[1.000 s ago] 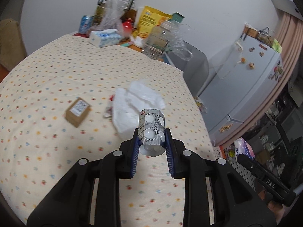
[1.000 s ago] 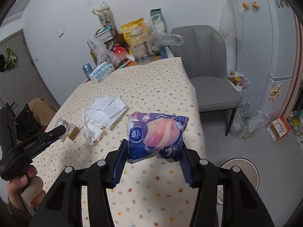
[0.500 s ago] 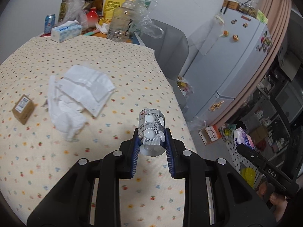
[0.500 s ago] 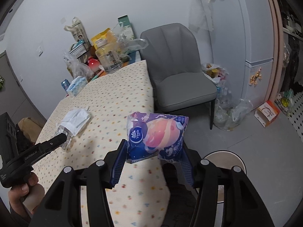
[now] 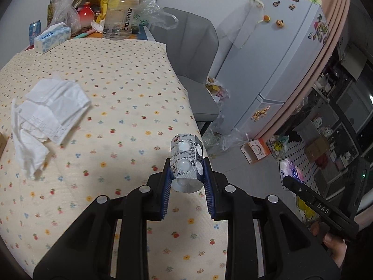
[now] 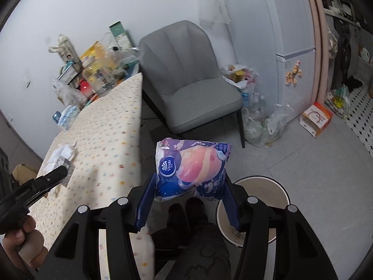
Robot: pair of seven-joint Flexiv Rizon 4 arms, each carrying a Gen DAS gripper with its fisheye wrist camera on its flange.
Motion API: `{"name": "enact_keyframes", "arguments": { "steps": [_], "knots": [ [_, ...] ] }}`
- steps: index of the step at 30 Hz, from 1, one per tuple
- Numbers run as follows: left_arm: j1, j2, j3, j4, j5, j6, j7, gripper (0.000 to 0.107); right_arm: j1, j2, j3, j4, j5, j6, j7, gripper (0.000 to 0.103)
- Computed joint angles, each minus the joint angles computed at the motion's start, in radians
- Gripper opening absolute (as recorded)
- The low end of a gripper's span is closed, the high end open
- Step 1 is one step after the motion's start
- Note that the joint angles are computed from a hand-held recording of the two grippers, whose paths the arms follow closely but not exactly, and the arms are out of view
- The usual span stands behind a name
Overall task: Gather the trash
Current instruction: 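Carry both packs to the bin and open the right tool over it, then open the left tool to drop the blister pack into the bin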
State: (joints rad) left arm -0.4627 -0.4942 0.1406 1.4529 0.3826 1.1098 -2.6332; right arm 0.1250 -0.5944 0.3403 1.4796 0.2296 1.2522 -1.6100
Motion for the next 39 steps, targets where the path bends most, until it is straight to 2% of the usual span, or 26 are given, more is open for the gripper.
{"name": "enact_keyframes", "arguments": {
  "steps": [1, 2, 3, 5, 11, 16, 22, 28, 30, 32, 35, 39],
  "knots": [
    [0.001, -0.007, -0.004, -0.01, -0.003, -0.006, 0.006, 0.026, -0.004, -0.009, 0.0, -0.008, 0.003, -0.001, -0.001, 0.056],
    [0.003, -0.016, -0.009, -0.022, -0.008, -0.013, 0.015, 0.026, -0.004, -0.018, -0.002, -0.014, 0.0, 0.008, -0.009, 0.063],
    [0.004, -0.025, -0.013, -0.035, -0.012, -0.02, 0.024, 0.026, 0.005, -0.023, -0.018, -0.009, -0.014, 0.026, -0.01, 0.077],
    [0.008, -0.048, -0.026, -0.067, -0.029, -0.036, 0.053, 0.026, 0.015, -0.024, -0.04, 0.007, -0.029, 0.055, 0.015, 0.09],
    [-0.001, -0.123, -0.049, -0.167, -0.076, -0.076, 0.131, 0.026, -0.052, -0.052, -0.002, -0.009, 0.0, 0.025, 0.037, 0.09],
    [-0.004, -0.207, -0.082, -0.274, -0.143, -0.113, 0.228, 0.026, -0.098, -0.038, 0.003, 0.019, 0.027, 0.054, 0.025, 0.09],
    [-0.02, -0.348, -0.113, -0.48, -0.234, -0.187, 0.36, 0.026, -0.138, -0.016, -0.022, 0.063, 0.022, 0.085, 0.045, 0.092],
    [-0.039, -0.523, -0.129, -0.765, -0.313, -0.318, 0.478, 0.026, -0.192, 0.005, -0.024, 0.097, 0.041, 0.104, 0.053, 0.092],
    [-0.041, -0.576, -0.136, -0.847, -0.339, -0.34, 0.497, 0.033, -0.203, 0.006, -0.026, 0.099, 0.041, 0.103, 0.058, 0.092],
    [-0.044, -0.601, -0.135, -0.885, -0.354, -0.342, 0.507, 0.079, -0.211, 0.006, -0.026, 0.099, 0.041, 0.102, 0.061, 0.092],
    [-0.067, -0.568, -0.087, -0.836, -0.312, -0.287, 0.469, 0.091, -0.22, 0.003, -0.016, 0.095, 0.043, 0.101, 0.055, 0.092],
    [-0.075, -0.496, -0.055, -0.735, -0.276, -0.264, 0.409, 0.095, -0.229, -0.002, 0.011, 0.088, 0.052, 0.095, 0.029, 0.092]
  ]
}}
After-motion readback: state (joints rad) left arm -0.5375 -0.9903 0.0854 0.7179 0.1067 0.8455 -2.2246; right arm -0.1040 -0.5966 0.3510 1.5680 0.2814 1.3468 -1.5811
